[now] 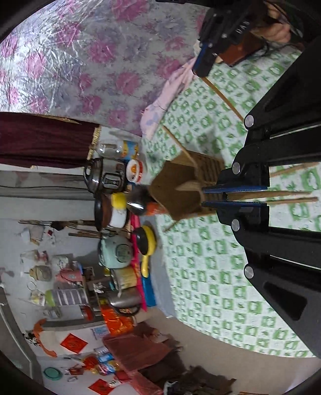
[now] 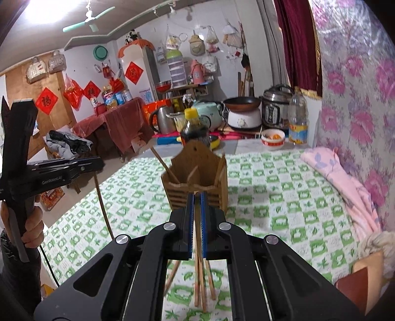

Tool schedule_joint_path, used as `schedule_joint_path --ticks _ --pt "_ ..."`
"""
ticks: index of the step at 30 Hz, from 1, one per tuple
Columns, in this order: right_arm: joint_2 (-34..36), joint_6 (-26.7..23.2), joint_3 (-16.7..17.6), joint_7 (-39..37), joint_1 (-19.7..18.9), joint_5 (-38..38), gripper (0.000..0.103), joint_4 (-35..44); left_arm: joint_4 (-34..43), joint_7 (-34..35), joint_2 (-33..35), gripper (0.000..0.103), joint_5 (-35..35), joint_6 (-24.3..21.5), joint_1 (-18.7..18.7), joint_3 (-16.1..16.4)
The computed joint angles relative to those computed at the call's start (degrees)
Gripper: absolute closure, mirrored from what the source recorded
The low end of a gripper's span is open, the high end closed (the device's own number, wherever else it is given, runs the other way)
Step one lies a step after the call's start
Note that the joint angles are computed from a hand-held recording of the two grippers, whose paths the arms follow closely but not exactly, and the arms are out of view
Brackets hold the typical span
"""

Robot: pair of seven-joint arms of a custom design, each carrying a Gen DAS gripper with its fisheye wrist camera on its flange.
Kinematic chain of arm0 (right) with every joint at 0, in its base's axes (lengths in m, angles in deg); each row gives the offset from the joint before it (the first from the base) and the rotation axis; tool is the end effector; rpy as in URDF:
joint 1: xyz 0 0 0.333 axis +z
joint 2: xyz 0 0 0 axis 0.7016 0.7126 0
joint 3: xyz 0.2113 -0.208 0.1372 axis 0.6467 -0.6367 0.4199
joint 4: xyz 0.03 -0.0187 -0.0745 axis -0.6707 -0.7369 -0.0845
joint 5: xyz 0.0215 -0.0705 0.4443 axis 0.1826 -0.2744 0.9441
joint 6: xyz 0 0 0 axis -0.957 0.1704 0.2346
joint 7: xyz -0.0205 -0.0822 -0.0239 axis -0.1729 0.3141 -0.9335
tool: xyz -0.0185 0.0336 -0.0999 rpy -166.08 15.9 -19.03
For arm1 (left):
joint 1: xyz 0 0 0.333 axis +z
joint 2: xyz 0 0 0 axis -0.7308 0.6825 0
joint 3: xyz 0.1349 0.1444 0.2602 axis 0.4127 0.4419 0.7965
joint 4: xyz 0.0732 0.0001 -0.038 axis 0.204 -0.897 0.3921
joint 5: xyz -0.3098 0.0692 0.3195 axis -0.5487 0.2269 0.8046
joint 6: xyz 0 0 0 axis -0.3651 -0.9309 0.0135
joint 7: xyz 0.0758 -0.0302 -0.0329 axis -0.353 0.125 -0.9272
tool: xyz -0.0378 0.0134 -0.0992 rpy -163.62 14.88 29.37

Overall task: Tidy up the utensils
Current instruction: 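Lift both held chopsticks and lower them into the wooden holder, then open both tools to release the chopsticks into the holder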

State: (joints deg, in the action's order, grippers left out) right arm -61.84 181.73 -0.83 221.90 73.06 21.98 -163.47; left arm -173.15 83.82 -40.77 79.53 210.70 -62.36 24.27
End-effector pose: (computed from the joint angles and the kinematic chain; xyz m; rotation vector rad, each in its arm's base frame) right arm 0.5184 0.4000 0.5062 -1.7574 1.2300 -0.4621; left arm 0.5348 -0.3535 0.5568 -1.6411 1.8082 -0.8730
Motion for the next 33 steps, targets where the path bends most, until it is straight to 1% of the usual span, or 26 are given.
schedule_joint_path --ticks 5,7,8,10,11,12,13,15,16,17,18,19,21,22,23,24,25,26,27,28,29,30,32,33 --pt "2.3 -0.5 -2.3 6.1 2.0 -7.3 0.097 6.1 7.2 -0.1 3.9 0.096 2.5 0.6 -0.4 0.7" --pt "3.8 -0.5 -3.9 9.6 3.4 -10.7 0.097 9.4 10.3 -1.9 5.6 0.096 5.0 2.1 -0.7 1.5" --pt "4.9 -0.8 -5.7 13.6 4.9 -14.5 0.097 11.9 11.6 -2.7 6.2 0.096 6.1 2.8 -0.9 2.0" --pt "7.1 -2.7 -10.0 25.5 8.5 -26.4 0.097 17.5 14.7 -5.8 8.1 0.096 10.2 3.6 -1.6 3.0" --pt "8.0 -3.6 -10.3 28.7 8.8 -29.7 0.097 19.3 16.9 -8.4 9.6 0.096 13.5 4.0 -2.1 3.8" --pt "9.3 -5.1 -10.9 32.7 9.4 -33.7 0.097 21.8 18.2 -9.3 10.8 0.096 14.7 4.3 -2.5 4.4" --pt "10.5 -6.3 -10.6 34.1 9.3 -35.4 0.097 23.8 19.1 -9.4 11.8 0.096 14.8 4.7 -2.9 4.9" --pt "14.1 -7.5 -8.9 32.3 7.8 -33.7 0.097 27.6 21.1 -8.8 15.0 0.096 13.5 4.3 -3.5 5.9" --pt "15.3 -8.2 -8.6 31.5 7.6 -32.9 0.097 28.7 21.5 -8.0 16.5 0.096 11.8 4.4 -3.6 6.4" --pt "17.2 -8.7 -7.7 28.5 6.8 -29.7 0.097 29.9 21.5 -6.5 17.7 0.096 9.3 4.6 -3.5 6.6" --pt "19.1 -8.7 -5.8 23.0 5.3 -24.0 0.097 30.7 21.4 -5.2 18.6 0.096 7.0 4.5 -3.5 6.8" --pt "20.9 -9.2 -2.5 15.4 2.6 -16.8 0.097 31.2 21.1 -3.9 19.2 0.096 4.9 4.4 -3.6 7.1" --pt "22.8 -11.1 1.4 6.5 -0.4 -8.4 0.093 31.4 19.8 -1.9 19.8 0.096 0.5 3.7 -3.5 7.5" --pt "22.6 -11.4 1.1 6.2 -0.3 -7.2 0.093 30.6 18.9 -1.2 19.5 0.096 -0.8 4.1 -3.5 7.8" --pt "22.2 -10.9 0.0 6.7 0.5 -6.9 0.092 29.9 17.1 -0.6 18.7 0.095 -1.9 4.9 -3.3 8.1" --pt "21.0 -9.3 -1.6 7.9 1.2 -7.2 0.092 28.0 16.1 -0.6 18.1 0.090 -2.0 5.2 -3.5 8.5" --pt "20.2 -8.5 -2.7 8.4 2.0 -7.0 0.092 26.9 15.1 -2.0 17.2 0.077 -0.7 5.0 -4.1 9.4" --pt "19.1 -7.4 -3.9 8.9 2.7 -6.9 0.091 25.4 13.8 -3.9 16.1 0.068 1.1 5.1 -4.7 10.1" --pt "18.0 -6.3 -5.1 9.4 3.5 -6.9 0.091 24.0 12.8 -7.1 15.2 0.055 4.2 4.9 -5.3 10.9" --pt "17.3 -5.7 -6.4 9.9 4.6 -7.1 0.089 23.0 12.0 -9.9 14.3 0.051 7.2 4.7 -5.7 11.2" --pt "15.9 -4.8 -8.6 11.6 6.4 -8.4 0.086 21.3 11.1 -11.0 13.5 0.050 8.5 4.7 -5.4 10.9" --pt "15.2 -4.3 -10.0 12.3 7.6 -8.7 0.085 20.4 9.9 -11.7 12.4 0.047 9.3 4.7 -5.0 10.4" --pt "13.5 -3.3 -12.4 14.4 9.7 -10.4 0.078 18.2 8.0 -13.4 10.7 0.038 10.6 4.4 -4.2 9.3" --pt "12.7 -3.0 -13.5 16.0 10.8 -11.8 0.076 17.2 6.9 -14.9 9.7 0.032 12.1 4.0 -4.0 8.9"
